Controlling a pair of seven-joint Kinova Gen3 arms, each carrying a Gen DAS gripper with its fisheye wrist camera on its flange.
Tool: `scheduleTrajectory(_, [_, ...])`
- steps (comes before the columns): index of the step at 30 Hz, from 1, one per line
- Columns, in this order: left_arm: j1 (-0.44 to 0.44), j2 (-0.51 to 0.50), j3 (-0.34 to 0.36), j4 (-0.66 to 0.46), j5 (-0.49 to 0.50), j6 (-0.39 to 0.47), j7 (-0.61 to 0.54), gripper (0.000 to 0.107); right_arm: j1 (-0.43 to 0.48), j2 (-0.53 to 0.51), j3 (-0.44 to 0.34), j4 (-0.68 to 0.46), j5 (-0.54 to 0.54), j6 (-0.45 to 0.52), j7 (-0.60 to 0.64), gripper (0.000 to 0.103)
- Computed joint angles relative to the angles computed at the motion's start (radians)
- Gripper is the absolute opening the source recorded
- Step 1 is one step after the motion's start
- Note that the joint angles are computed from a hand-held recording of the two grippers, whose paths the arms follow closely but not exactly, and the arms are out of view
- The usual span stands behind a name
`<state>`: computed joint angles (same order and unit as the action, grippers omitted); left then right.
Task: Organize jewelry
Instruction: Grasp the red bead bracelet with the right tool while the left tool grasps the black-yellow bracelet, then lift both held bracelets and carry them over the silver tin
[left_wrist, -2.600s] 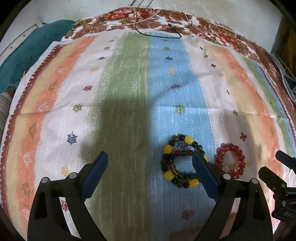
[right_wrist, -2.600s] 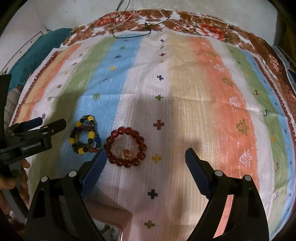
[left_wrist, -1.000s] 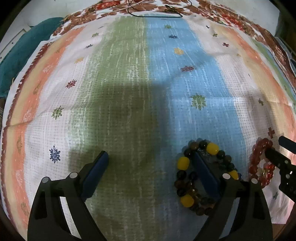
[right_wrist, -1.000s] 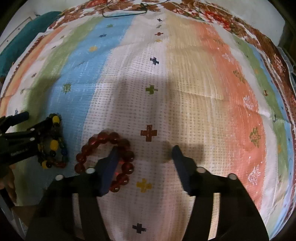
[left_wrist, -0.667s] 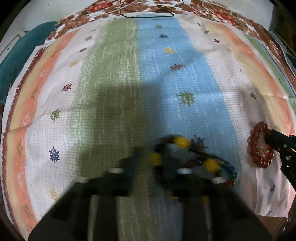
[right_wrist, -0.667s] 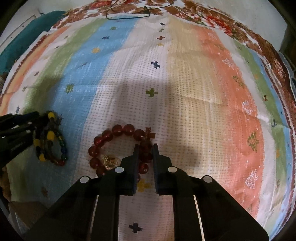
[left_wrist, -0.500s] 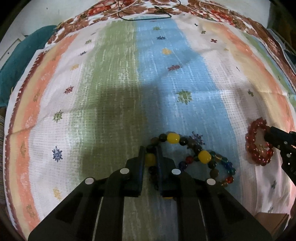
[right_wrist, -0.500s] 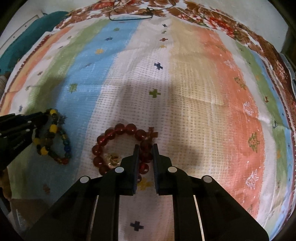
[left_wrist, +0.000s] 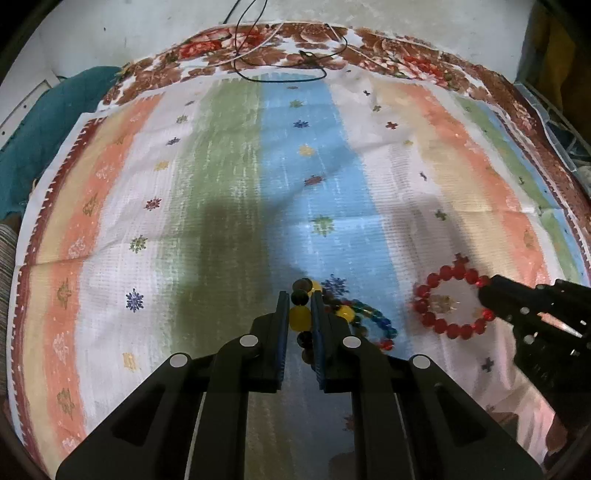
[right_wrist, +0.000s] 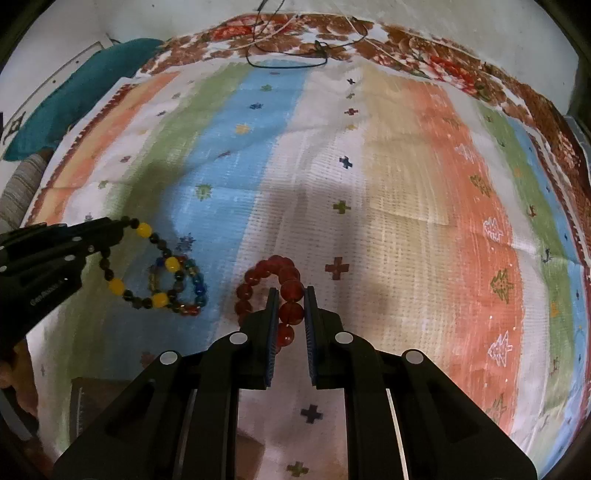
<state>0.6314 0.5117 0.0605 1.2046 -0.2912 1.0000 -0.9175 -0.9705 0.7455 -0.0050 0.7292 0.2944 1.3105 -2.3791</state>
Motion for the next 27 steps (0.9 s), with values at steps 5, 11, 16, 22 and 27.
scheduleTrajectory(5, [0.009,-0.024,0.006,0.007,-0.002,-0.023,0.006,0.011,-0.009,-0.015,0.000,0.010,0.002,-0.013,-0.009,0.014])
scheduleTrajectory(11, [0.020,-0.050,0.010,0.016,-0.013,-0.033,0.017,0.011,-0.021,-0.045,-0.005,0.037,0.010,-0.039,-0.031,0.014])
scheduleTrajectory(16, [0.024,-0.062,0.012,0.024,-0.020,-0.033,0.033,0.011,-0.027,-0.067,-0.010,0.060,0.014,-0.055,-0.057,0.014])
scheduleTrajectory(22, [0.032,-0.087,0.018,0.041,-0.031,-0.038,0.045,0.011,-0.043,-0.093,-0.012,0.081,0.032,-0.072,-0.084,0.014])
scheduleTrajectory(27, [0.035,-0.106,0.029,0.051,-0.035,-0.035,0.047,0.011,-0.048,-0.117,-0.021,0.104,0.038,-0.098,-0.110,0.014])
